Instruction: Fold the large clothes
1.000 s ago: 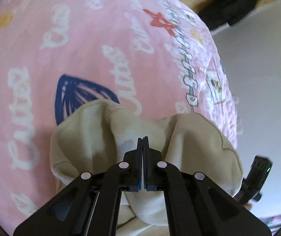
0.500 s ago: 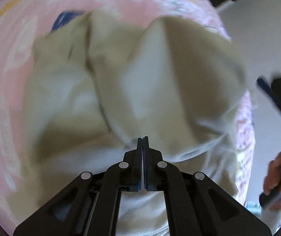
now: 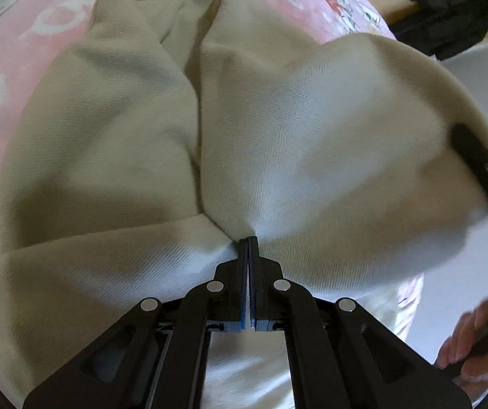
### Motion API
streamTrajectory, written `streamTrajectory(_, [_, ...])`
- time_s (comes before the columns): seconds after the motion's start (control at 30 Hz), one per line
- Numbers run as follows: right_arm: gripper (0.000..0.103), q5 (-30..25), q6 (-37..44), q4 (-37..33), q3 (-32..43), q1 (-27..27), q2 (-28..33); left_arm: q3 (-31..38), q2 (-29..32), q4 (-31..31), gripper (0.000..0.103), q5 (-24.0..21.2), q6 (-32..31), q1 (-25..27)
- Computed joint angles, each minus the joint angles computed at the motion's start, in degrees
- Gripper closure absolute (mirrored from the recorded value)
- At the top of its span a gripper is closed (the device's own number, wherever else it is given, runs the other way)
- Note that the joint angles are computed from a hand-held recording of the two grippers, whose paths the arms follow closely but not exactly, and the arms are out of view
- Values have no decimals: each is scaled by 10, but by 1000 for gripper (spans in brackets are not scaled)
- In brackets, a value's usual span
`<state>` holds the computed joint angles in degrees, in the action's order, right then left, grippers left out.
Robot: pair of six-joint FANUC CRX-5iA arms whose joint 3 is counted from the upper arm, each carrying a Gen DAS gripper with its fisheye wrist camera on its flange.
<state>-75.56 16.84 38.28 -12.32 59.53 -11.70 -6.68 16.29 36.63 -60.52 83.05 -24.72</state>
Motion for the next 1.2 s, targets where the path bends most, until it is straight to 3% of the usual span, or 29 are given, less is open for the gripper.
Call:
streamTrajectory(0.2, [91,-8,-2,72,-15,75,-10,15,13,32,102,12,-5,6])
streamTrajectory(0.33, [91,-9,-55,56,-49,129,-21,-16,6,64,102,-14,-32,36])
streamTrajectory(0.4, [91,-9,-87,48,-70,153,-18,-24,-9,43,102,-31,-28,53])
streamTrajectory(0.6, [86,21,-196,15,-114,178,-19,-28,-42,39,102,-52,-44,89])
streamTrajectory(0.7, [73,26,-252,16,-131,190,-34,22,-21,35,102,-39,-65,60])
streamTrajectory(0.73, [53,20,-270,17,-134,197,-39,44,-5,37,102,-40,-67,51])
streamTrajectory(0.8, [36,1,-310,30,-137,218,-54,92,29,23,102,-53,-71,27])
streamTrajectory(0.97, [36,-91,-404,70,-144,281,-101,133,64,-28,102,-83,-63,-6])
streamTrajectory(1.1, [35,-106,-482,42,-170,247,-170,65,22,-21,102,-64,-93,3])
streamTrajectory(1.2, [35,-33,-503,-15,-203,150,-223,42,7,-18,102,-61,-87,4])
